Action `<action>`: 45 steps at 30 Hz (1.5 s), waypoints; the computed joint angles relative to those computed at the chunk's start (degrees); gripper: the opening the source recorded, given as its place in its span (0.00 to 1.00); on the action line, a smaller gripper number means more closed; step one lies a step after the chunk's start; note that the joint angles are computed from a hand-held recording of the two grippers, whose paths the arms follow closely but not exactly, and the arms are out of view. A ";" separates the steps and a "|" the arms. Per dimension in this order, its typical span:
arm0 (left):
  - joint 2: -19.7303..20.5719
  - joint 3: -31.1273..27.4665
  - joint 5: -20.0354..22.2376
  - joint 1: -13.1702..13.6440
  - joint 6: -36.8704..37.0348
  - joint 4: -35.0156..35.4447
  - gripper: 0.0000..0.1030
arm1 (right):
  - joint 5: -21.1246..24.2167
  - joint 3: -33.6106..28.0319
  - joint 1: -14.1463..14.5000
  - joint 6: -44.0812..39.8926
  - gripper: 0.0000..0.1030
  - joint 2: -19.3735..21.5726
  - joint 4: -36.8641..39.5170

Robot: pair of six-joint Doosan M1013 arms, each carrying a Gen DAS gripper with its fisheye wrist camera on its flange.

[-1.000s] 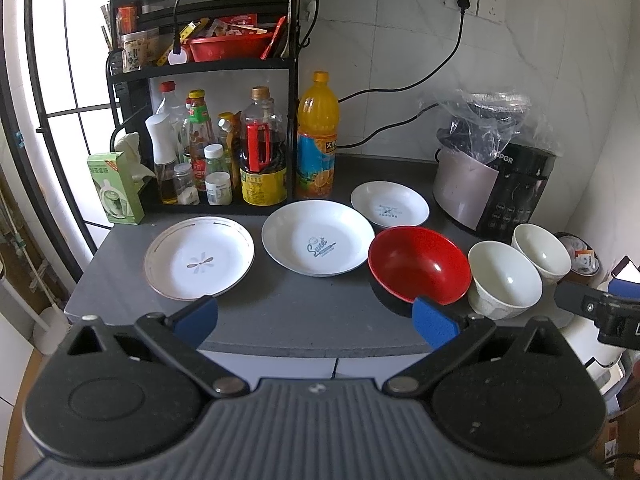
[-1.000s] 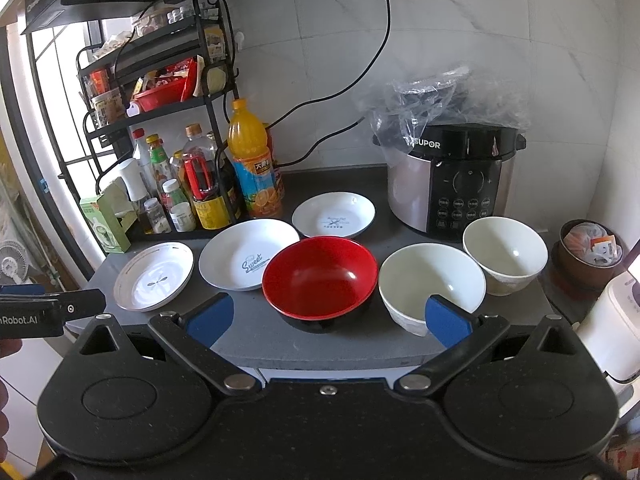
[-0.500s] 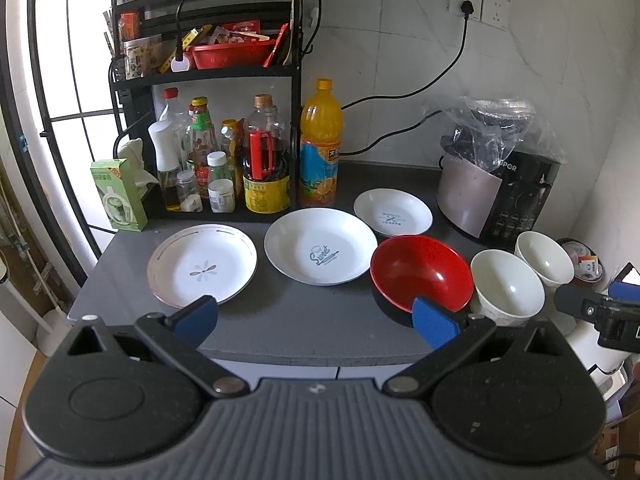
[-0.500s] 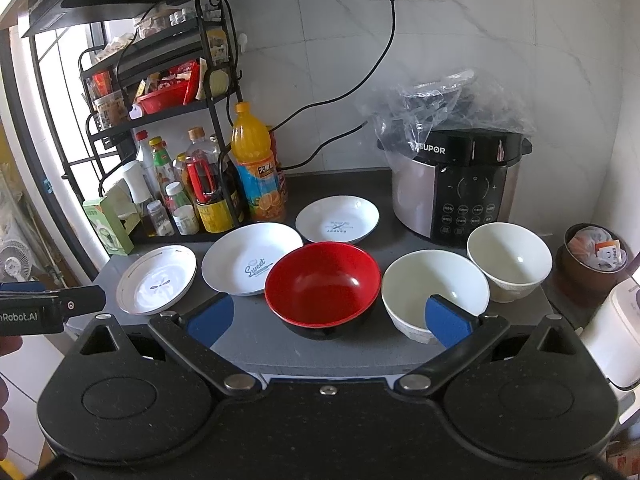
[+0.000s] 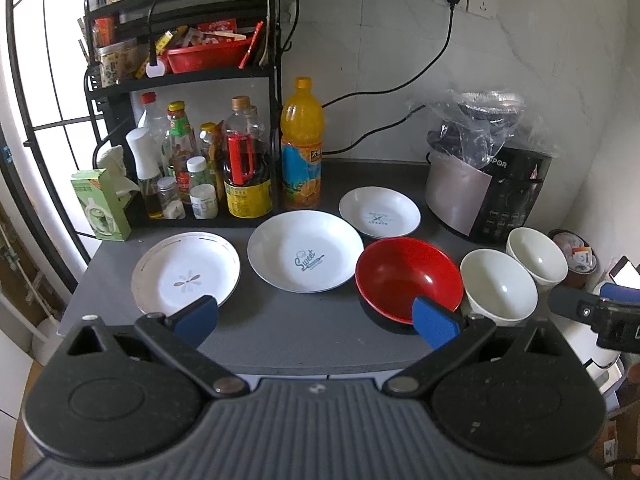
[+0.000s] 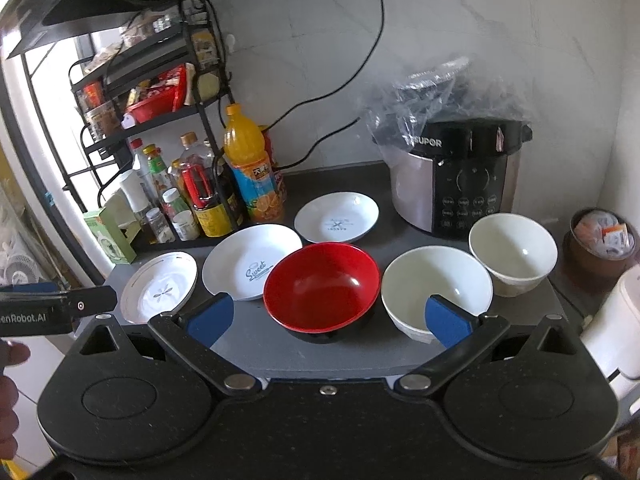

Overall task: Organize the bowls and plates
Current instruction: 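Move both grippers forward toward the large white bowl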

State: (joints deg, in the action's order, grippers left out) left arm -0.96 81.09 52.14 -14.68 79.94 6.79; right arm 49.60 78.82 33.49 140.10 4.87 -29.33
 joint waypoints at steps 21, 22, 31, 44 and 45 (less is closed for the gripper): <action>12.34 -12.40 5.12 8.67 19.56 -14.57 0.99 | 8.99 -12.33 1.13 10.10 1.00 10.98 -4.83; 12.83 -12.90 5.32 9.11 20.66 -15.24 0.99 | 9.81 -13.07 1.21 10.31 1.00 11.58 -4.73; 16.65 -17.01 7.51 11.76 29.36 -22.17 0.97 | 13.93 -18.04 1.91 15.69 1.00 15.49 -6.89; 20.40 -21.27 12.70 9.57 36.25 -24.18 0.95 | 18.93 -18.77 1.52 20.70 0.97 16.44 -7.24; 20.52 -21.40 12.57 9.29 36.15 -24.10 0.95 | 18.94 -18.24 1.35 21.17 0.97 16.20 -7.21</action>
State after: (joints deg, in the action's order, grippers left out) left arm 19.57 59.69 64.71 -5.39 116.09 -17.31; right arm 68.54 60.58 34.84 161.27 21.07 -36.54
